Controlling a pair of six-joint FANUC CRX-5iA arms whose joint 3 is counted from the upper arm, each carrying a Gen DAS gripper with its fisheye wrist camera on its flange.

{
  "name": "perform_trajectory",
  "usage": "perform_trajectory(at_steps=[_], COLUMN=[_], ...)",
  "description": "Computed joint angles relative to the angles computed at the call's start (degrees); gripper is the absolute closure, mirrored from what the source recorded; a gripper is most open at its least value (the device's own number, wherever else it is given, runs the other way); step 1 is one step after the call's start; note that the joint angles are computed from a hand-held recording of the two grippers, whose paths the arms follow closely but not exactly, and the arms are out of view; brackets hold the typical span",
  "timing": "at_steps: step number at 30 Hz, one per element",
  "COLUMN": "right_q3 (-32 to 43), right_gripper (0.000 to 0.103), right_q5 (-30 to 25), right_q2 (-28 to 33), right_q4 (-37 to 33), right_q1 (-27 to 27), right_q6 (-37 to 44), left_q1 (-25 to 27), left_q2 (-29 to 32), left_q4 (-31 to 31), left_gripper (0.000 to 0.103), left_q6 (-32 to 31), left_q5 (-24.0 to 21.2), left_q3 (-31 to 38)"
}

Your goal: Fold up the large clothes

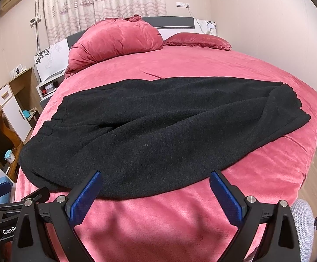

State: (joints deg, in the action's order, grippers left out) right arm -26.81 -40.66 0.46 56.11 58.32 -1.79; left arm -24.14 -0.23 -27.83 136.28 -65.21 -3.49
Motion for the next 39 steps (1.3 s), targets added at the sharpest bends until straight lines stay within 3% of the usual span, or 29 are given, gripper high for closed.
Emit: perform_trajectory(at_steps=[14,19,22,27,30,33,36,39], right_q3=[0.31,0.25,0.24,0.02,-0.18,-0.71,-1.36,-2.87], right_gripper=[0.003,0.003,0.003,0.003,0.003,0.003,0.003,0.003], right_q5=[0.35,0.85,0.98,1.81,2.09,3.65,4.26,5.31], right_q2=[0.39,0.43,0.47,0.22,-0.03,-0.57,-1.26,-2.61], right_q4=[-1.16,-1.23,-1.07,-1.36,-1.57,-2.32,-3.14,-3.51], right_q1=[-0.22,-0.43,-0.41,-0.84,-1.24,-2.29,-3.57,-5.73], right_q6=[1.06,1.22,1.08,0.69,0.29,-0.13,-1.43,-4.28], left_q1=[0.9,2.47,4.23,11.26,11.95,14.97,16.24,19.32], left_q2=[0.15,-1.39,-3.32,-9.93,-10.59,-10.73,-11.22,-12.91], left_q4=[1.49,3.57,6.24,18.34,16.88,20.08,16.54,14.95], left_gripper=[0.0,0.0,0.0,0.0,0.0,0.0,0.0,0.0], left_q6=[-0.76,-2.07,-3.93,-11.19,-9.22,-11.27,-6.95,-3.93], left_q5=[0.37,3.5,7.44,21.04,19.94,18.99,17.38,18.94], left_q3=[-0.37,-2.39,-4.87,-14.67,-14.36,-15.02,-14.61,-16.33])
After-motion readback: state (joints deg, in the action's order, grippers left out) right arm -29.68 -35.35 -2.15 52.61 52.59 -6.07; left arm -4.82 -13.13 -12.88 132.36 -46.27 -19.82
